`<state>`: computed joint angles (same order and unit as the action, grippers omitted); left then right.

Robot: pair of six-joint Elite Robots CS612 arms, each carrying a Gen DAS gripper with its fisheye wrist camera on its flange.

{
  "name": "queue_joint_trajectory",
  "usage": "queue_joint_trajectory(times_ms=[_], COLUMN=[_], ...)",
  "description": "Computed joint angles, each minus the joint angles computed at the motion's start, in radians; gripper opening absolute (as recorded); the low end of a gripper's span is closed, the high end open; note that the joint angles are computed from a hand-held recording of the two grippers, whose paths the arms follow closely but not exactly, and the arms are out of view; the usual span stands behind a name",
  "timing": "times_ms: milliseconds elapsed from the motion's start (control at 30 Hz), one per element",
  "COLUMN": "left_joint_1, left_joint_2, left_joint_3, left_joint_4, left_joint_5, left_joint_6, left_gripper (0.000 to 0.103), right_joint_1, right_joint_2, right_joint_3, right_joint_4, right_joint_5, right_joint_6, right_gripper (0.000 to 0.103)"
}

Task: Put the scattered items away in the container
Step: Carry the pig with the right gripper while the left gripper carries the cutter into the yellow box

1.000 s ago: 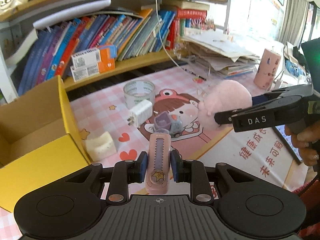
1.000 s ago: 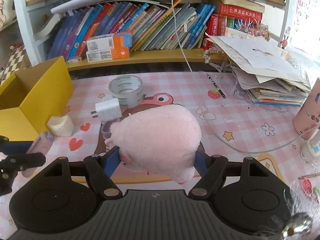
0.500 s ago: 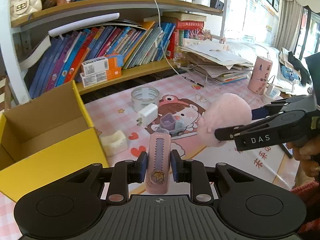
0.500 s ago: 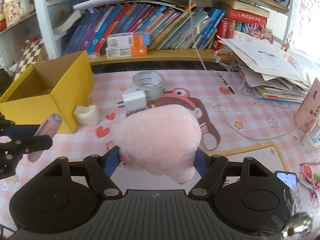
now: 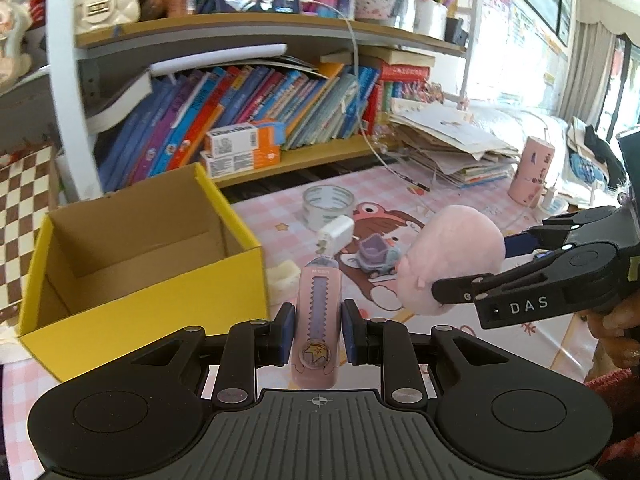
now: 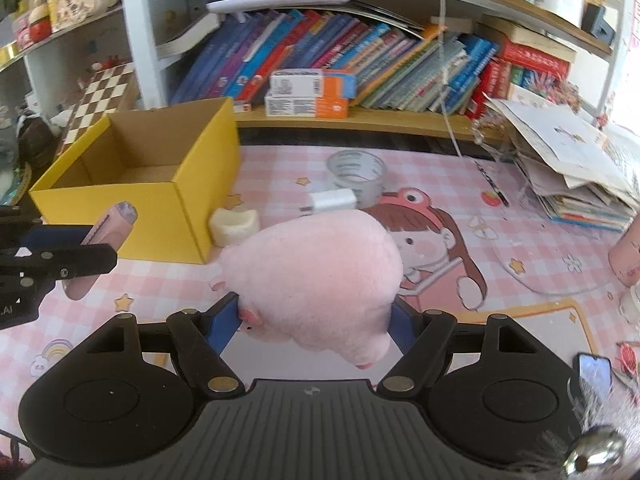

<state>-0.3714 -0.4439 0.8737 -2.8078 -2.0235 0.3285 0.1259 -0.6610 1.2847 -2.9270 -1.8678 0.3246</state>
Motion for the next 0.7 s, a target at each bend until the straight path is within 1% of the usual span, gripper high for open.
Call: queue_joint_trajectory(times_ms=[67,233,333,700], left_joint_1=[0.007,0.022,0.031,0.052], left_joint_2=[0.004,0.016,0.027,0.097], left_joint_3=[-0.008,-0.029,-0.052,-0.199], left_joint_4=[-0.007,-0.043,-0.060,-0.077], left_joint_5=[0.004,0.016,0.031,0.082], left_joint_6=[-0.016,-0.063,-0.093,-0.155], left_gripper=[0.023,0.023,0.023,0.023], right_joint_1=[0.003,0.008,0.012,0.022], right_joint_2=[0.005,0.020,0.034,0.115], right_joint_3=[-0.012,-0.057,-0.092,-0.270], right_joint_4=[-0.011,0.010,0.020,0.038], right_joint_5=[0.013,0.040,0.052,0.097], right_joint_6=[-0.011,-0.034,-0.065,-0.221], right_gripper=[0.074,0.074,0.074,0.074])
